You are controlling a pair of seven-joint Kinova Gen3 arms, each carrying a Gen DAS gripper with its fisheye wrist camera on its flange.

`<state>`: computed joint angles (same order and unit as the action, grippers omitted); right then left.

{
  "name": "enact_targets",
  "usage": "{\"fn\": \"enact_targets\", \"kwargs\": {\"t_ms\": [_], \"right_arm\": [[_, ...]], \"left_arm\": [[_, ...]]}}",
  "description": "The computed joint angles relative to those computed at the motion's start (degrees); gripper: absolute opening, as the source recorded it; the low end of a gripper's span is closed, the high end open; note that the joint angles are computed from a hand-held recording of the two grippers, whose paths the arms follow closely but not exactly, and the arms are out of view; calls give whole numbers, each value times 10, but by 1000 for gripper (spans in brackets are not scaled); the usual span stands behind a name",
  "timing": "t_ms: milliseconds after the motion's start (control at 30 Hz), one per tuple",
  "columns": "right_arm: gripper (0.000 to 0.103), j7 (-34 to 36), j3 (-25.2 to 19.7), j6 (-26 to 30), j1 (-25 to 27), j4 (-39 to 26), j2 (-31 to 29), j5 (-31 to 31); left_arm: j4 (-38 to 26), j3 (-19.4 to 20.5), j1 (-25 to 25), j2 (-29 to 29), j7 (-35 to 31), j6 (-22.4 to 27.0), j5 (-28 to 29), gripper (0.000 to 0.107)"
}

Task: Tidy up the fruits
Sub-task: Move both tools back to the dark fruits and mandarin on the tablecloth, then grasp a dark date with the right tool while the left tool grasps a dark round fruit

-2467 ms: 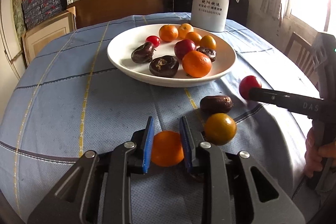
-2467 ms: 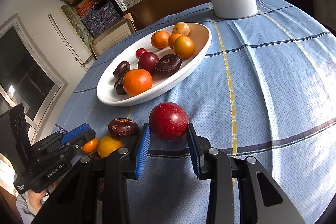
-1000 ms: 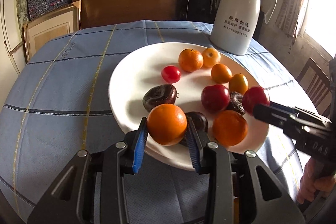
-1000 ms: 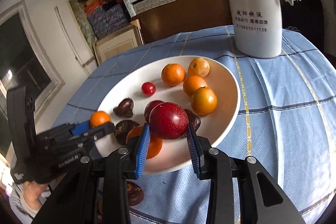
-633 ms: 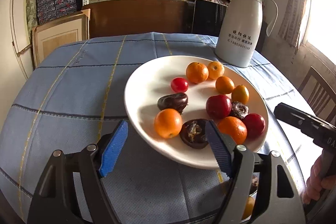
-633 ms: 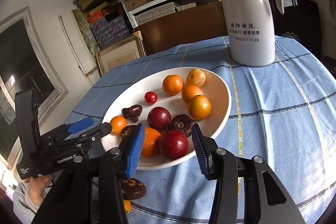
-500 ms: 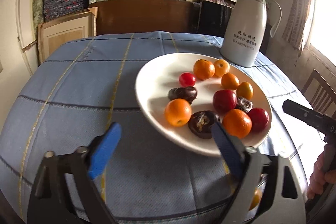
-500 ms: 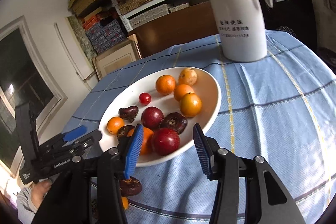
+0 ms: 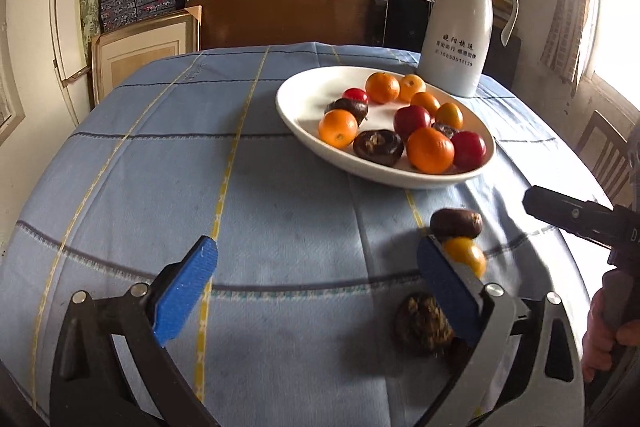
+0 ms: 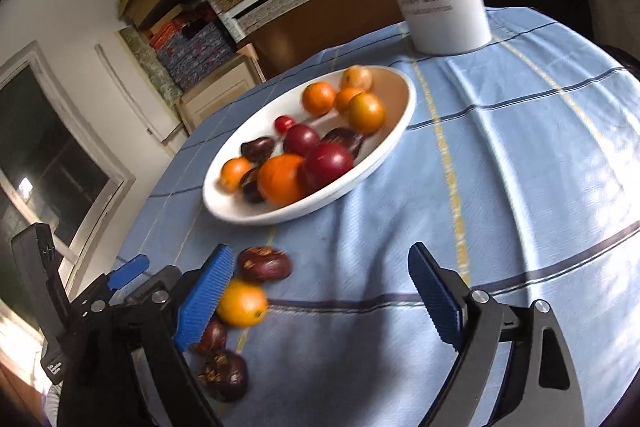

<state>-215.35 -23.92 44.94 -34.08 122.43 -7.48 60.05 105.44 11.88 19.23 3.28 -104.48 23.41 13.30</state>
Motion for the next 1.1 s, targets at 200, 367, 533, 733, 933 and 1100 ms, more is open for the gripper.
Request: {"fn": "enact_targets", "kwargs": {"t_ms": [200,367,533,733,933,1100], "right_arm": [[90,-72,74,-137,-21,28,-1,68],[85,-44,35,-192,50,22,8,59],[68,67,43,-181,43,-19,40,-17],[41,101,59,-159,23,-35,57,-32],[39,42,38,-99,10,-14,20,6],[39,-13,18,-82,25,13,-7,14]], "left_arm": [[-16,-11,-19,10,-8,50,44,98],[-22,-7,-10,14,22,58,8,98],[-18,-4,5,10,40,48,-31,98],[-16,0,13,8,41,43,-51,98],[9,7,14,-12,-57,20,10,98],[10,7,20,-15,-126,46,50,98]]}}
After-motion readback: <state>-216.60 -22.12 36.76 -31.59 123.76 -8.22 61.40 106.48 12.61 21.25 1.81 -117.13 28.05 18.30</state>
